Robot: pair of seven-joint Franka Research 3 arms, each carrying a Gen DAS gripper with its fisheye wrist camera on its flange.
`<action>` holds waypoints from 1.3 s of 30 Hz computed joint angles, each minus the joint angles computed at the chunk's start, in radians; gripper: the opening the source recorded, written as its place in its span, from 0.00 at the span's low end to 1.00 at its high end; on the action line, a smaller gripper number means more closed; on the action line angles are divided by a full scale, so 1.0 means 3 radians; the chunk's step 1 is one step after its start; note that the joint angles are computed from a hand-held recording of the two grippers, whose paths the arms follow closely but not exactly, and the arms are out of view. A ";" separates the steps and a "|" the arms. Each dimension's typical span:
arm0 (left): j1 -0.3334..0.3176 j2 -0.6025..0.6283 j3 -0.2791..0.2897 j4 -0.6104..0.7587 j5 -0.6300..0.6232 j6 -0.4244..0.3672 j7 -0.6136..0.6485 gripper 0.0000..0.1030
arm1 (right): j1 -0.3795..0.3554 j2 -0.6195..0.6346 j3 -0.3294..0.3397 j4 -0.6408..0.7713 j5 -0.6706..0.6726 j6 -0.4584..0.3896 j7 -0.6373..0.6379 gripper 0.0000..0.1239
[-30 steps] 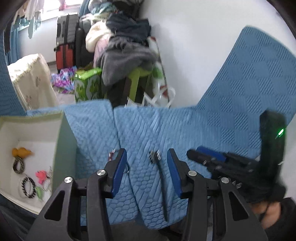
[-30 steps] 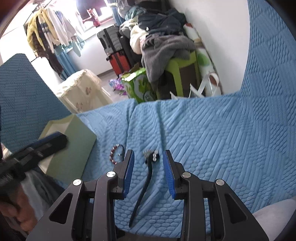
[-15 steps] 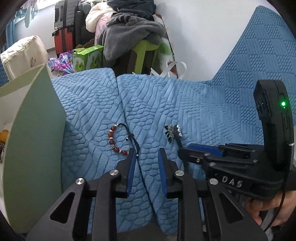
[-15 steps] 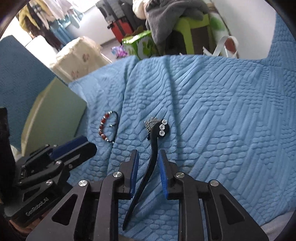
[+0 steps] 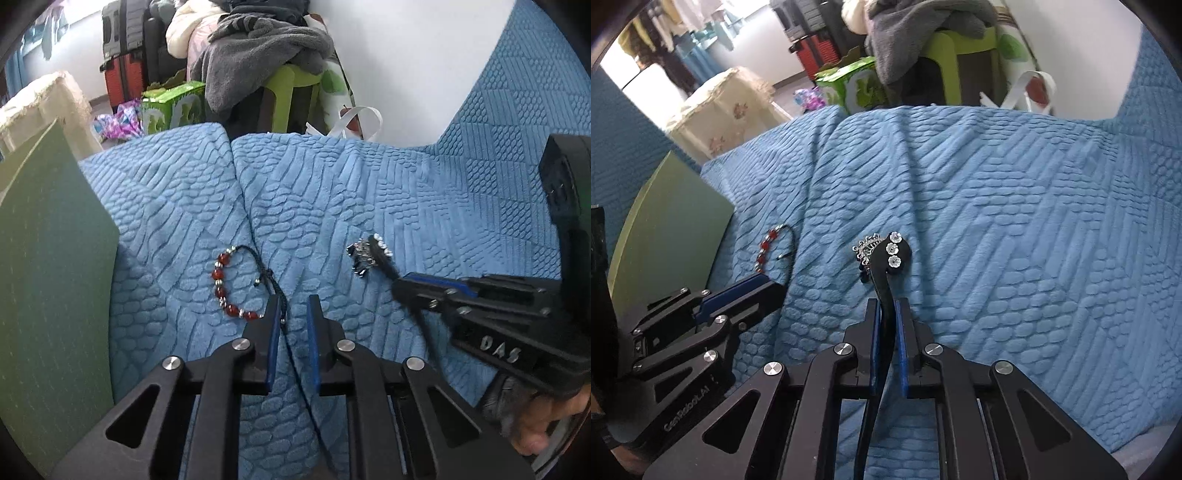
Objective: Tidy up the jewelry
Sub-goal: 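Grasp the red bead bracelet with the left gripper while the right grasps the black strap keychain, then carry both items over the green box and open both grippers to release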
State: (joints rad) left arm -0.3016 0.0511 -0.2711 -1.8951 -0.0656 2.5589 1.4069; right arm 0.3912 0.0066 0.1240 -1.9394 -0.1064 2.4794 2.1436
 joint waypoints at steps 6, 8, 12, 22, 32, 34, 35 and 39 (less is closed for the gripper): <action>-0.0017 0.0104 0.0005 0.0081 0.0259 -0.0074 -0.0140 0.14 | -0.0035 -0.0063 -0.0012 -0.0061 -0.0067 0.0005 0.0108 0.05; -0.0011 0.0101 0.0003 0.0054 0.0279 -0.0041 -0.0158 0.14 | -0.0045 -0.0082 -0.0010 -0.0082 -0.0056 0.0009 0.0123 0.05; -0.0012 0.0109 -0.0002 0.0055 0.0334 -0.0028 -0.0170 0.13 | -0.0053 -0.0090 0.0002 -0.0085 -0.0063 -0.0006 0.0151 0.05; -0.0001 0.0165 -0.0016 0.0153 0.0250 -0.0129 -0.0175 0.01 | -0.0046 -0.0055 0.0008 -0.0044 -0.0056 -0.0067 0.0152 0.05; 0.0036 -0.0074 -0.0001 0.0032 -0.0325 -0.0070 0.0031 0.01 | -0.0031 -0.0112 0.0027 -0.0056 -0.0198 -0.0062 0.0237 0.05; 0.0037 -0.0105 0.0011 0.0017 -0.0447 -0.0092 0.0081 0.01 | -0.0031 -0.0141 0.0035 -0.0068 -0.0233 -0.0071 0.0265 0.05; 0.0036 -0.0124 0.0016 0.0005 -0.0490 -0.0096 0.0108 0.01 | -0.0032 -0.0159 0.0040 -0.0078 -0.0246 -0.0072 0.0288 0.05; 0.0037 -0.0155 0.0042 0.0037 -0.0666 -0.0237 0.0185 0.01 | -0.0042 -0.0230 0.0068 -0.0131 -0.0305 -0.0022 0.0377 0.05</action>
